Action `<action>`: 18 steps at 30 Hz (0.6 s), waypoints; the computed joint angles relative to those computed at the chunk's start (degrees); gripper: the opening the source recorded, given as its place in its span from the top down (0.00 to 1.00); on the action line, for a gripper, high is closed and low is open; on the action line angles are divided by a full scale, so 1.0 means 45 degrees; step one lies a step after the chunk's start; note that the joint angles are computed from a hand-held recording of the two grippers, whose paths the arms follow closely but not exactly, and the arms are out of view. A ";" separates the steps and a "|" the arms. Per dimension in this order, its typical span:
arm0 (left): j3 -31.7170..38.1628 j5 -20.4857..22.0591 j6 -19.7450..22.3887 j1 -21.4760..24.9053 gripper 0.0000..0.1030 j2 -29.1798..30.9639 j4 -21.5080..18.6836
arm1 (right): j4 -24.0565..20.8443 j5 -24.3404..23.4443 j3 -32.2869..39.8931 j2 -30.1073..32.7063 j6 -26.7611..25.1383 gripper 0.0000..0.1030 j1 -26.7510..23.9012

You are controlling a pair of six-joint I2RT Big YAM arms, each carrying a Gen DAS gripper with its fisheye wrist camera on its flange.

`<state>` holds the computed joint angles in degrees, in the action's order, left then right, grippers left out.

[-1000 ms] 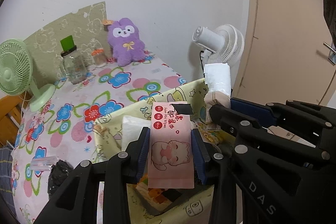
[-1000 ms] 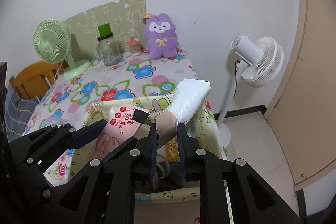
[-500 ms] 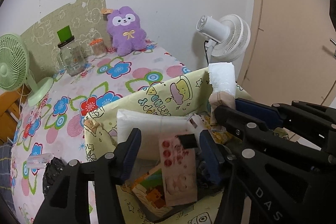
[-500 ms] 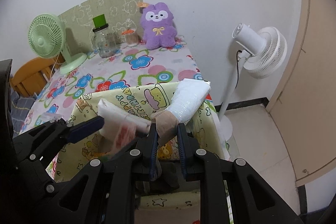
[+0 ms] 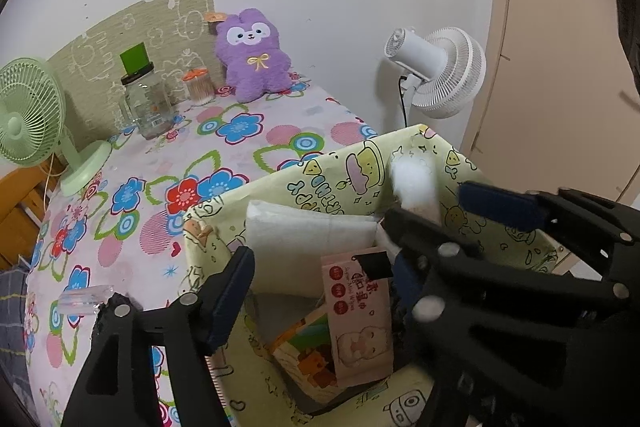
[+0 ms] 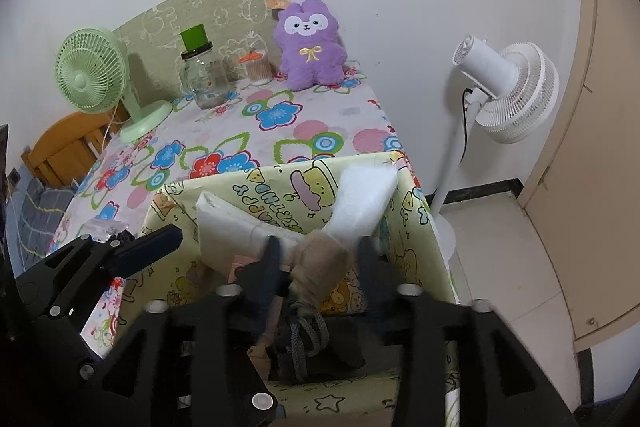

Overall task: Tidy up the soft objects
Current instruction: 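Lower the pink packet and white cloth into the box and open both grippers, then withdraw both grippers from the box toward the black umbrella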

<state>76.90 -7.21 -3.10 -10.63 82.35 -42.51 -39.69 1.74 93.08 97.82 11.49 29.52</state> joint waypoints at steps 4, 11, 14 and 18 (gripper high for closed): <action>-0.0142 -0.0088 -0.0016 0.0054 0.20 -0.0265 0.0013 | 0.0222 0.0341 -0.0262 -0.0283 0.0171 0.31 0.0130; -0.0510 -0.0206 0.0198 0.0139 0.14 -0.0884 0.0144 | 0.0299 0.1053 -0.0502 -0.0699 0.0342 0.23 0.0499; -0.0671 -0.0152 0.0247 0.0218 0.13 -0.1182 0.0179 | 0.0393 0.1313 -0.0620 -0.0891 0.0400 0.21 0.0670; -0.0853 -0.0094 0.0342 0.0359 0.13 -0.1564 0.0205 | 0.0448 0.1672 -0.0707 -0.1106 0.0525 0.19 0.0934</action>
<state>73.06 -7.63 -1.56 -9.01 75.31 -41.58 -37.68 9.26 89.90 92.85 13.85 33.72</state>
